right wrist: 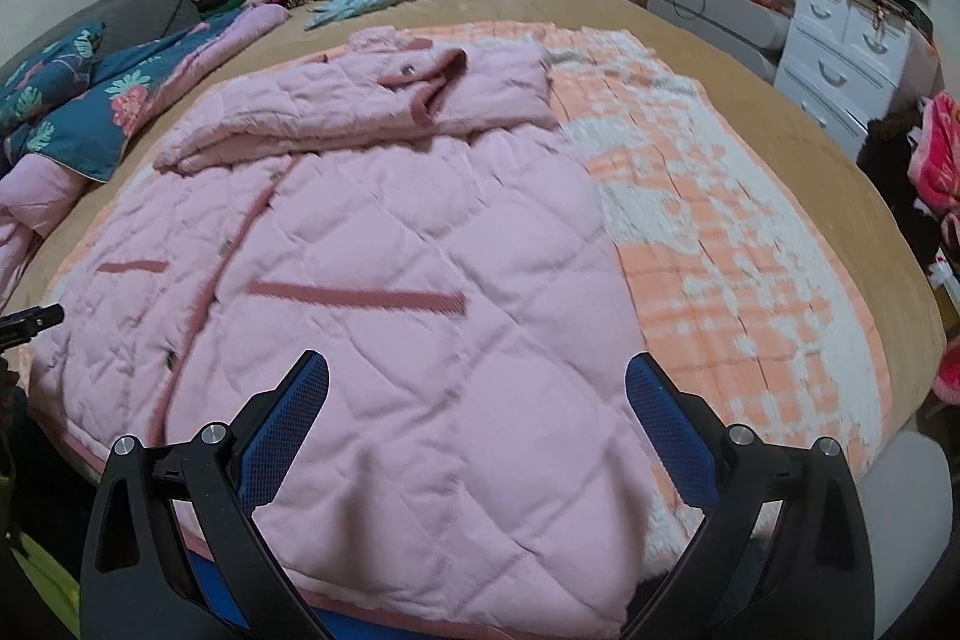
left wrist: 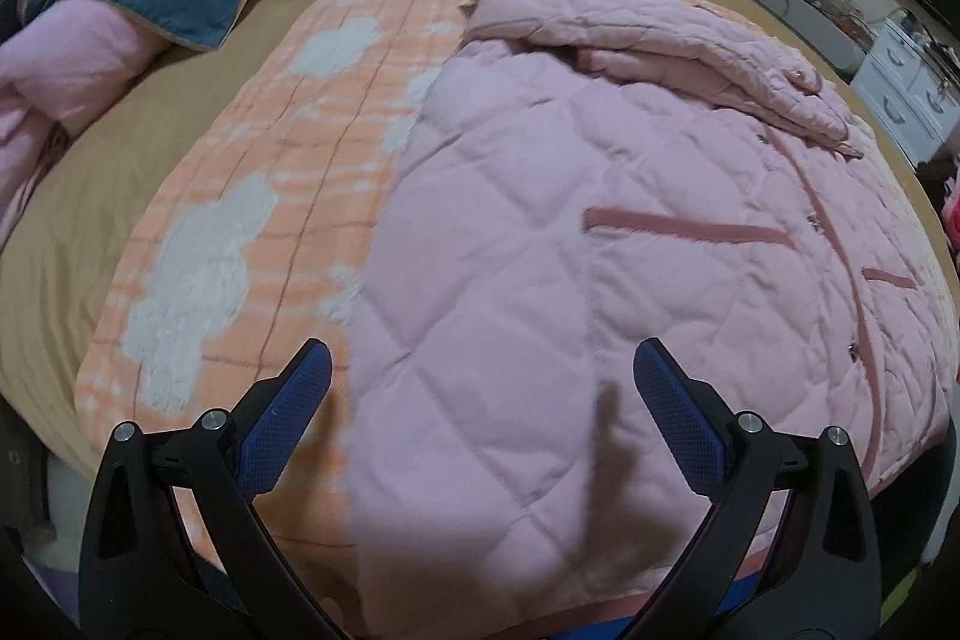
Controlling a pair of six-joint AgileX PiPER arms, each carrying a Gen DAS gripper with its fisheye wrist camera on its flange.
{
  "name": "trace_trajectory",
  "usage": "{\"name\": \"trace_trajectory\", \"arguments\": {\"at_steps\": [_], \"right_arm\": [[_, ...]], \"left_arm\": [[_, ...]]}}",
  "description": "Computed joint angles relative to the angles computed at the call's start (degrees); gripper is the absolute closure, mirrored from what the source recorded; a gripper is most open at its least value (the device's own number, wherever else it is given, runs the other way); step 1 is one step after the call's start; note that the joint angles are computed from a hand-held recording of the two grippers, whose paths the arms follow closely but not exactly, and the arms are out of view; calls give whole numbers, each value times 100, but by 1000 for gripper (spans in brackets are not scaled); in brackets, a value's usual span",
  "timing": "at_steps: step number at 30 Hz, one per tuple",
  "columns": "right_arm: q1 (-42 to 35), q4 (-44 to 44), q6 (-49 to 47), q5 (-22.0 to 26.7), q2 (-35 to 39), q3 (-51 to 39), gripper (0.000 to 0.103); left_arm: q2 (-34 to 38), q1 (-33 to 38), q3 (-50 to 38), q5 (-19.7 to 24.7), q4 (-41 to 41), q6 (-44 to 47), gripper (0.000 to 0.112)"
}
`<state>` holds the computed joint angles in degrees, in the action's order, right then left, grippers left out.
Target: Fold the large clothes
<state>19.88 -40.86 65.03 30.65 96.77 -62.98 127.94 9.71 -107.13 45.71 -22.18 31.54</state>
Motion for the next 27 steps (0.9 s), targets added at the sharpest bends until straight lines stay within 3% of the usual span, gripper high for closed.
{"name": "trace_trajectory", "arguments": {"at_steps": [7, 13, 23, 27], "right_arm": [[-165, 45, -5, -125, -134, 385, 4], [-316, 514, -563, -245, -274, 719, 4], [-806, 2588, -2540, -592, -378, 1293, 4], [-909, 3548, -3578, -664, -336, 1436, 4]], "left_arm": [[192, 379, -104, 435, -313, 213, 18], [132, 539, 131, 672, -664, 600, 18], [-424, 152, 1366, 103, -518, 1164, 18], [-419, 219, 1401, 191, -613, 1202, 18]]}}
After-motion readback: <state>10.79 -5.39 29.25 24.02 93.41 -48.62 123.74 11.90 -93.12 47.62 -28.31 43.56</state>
